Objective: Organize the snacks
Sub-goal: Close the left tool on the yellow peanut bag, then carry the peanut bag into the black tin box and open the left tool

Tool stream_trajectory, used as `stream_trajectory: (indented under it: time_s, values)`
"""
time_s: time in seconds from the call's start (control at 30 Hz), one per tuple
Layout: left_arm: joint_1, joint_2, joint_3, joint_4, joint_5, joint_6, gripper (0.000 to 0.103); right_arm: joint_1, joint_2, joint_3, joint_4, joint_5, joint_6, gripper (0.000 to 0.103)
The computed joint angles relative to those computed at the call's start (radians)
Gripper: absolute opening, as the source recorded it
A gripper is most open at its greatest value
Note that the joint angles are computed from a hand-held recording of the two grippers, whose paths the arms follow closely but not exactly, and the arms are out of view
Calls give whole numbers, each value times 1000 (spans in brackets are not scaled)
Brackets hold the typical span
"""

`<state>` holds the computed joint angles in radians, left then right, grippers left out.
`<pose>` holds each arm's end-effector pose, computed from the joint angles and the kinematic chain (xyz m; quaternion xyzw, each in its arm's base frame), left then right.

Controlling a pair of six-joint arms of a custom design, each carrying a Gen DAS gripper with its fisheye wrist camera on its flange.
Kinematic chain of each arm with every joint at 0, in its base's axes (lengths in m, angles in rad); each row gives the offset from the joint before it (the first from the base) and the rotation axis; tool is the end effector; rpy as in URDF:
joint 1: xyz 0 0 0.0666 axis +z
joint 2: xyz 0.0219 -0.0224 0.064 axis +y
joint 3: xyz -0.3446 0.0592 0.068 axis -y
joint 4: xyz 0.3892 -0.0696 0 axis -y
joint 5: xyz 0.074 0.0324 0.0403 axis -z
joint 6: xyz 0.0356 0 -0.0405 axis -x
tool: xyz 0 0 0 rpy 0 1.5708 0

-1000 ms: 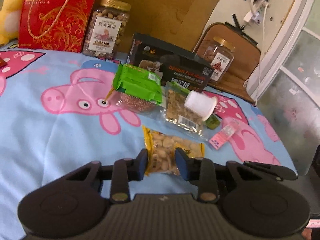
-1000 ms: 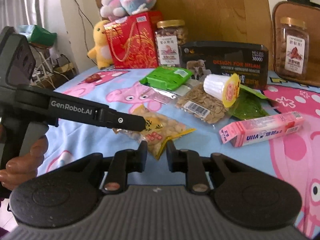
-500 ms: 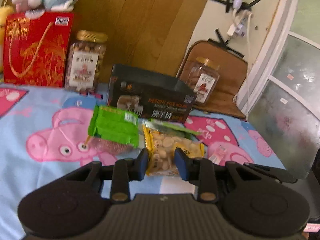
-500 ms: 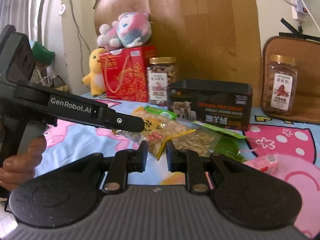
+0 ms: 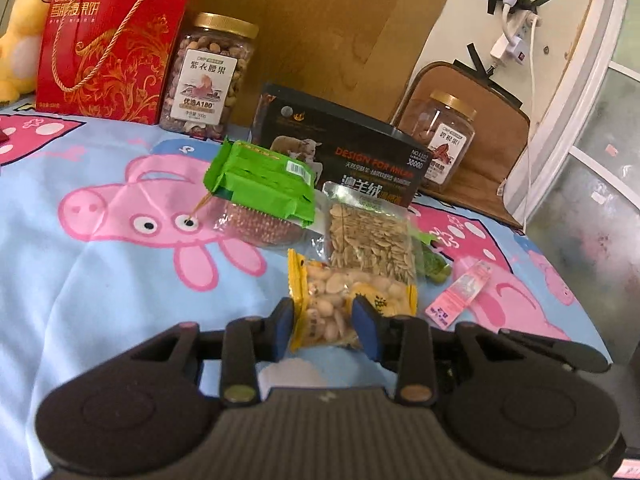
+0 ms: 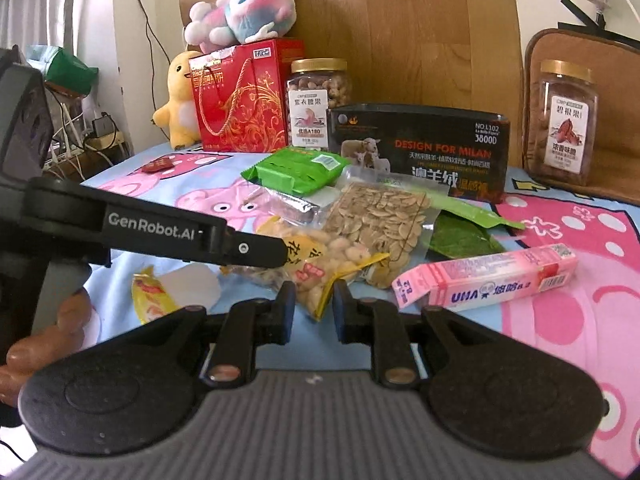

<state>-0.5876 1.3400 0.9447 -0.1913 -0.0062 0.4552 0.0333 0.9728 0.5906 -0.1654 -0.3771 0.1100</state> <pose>0.3824 -0.2549 0.2709 0.0568 0.8795 -0.2330 0.4111 0.3359 0.0239 0.2526 -0.1528 0.8477 0.1449 0.4868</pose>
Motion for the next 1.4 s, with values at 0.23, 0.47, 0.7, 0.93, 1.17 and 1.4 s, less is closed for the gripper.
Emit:
stream_trajectory:
  time_s: [0.23,0.47,0.7,0.93,1.17,1.4]
  values:
    - [30,-91,-29,-22,-8,-24,50,-2,-67,-33,36,12,-41,41]
    - [91,-215,-100,-100,121,-17,47,12,-156,-50,-62,-162,52,45]
    - [89,-185,-116,-105,271,-18,37,84,-50,19,-175,-129,92,49]
    - [65,-182,-78,-83,236,-68,37,74,-57,30,-171,-141,72,44]
    - [58,-9,139,-2,220,-133,38,9,2,114,-30,-113,31,44]
    - [71,277,483,-13,182,-166,38,-50,272,390,4,-61,2,44]
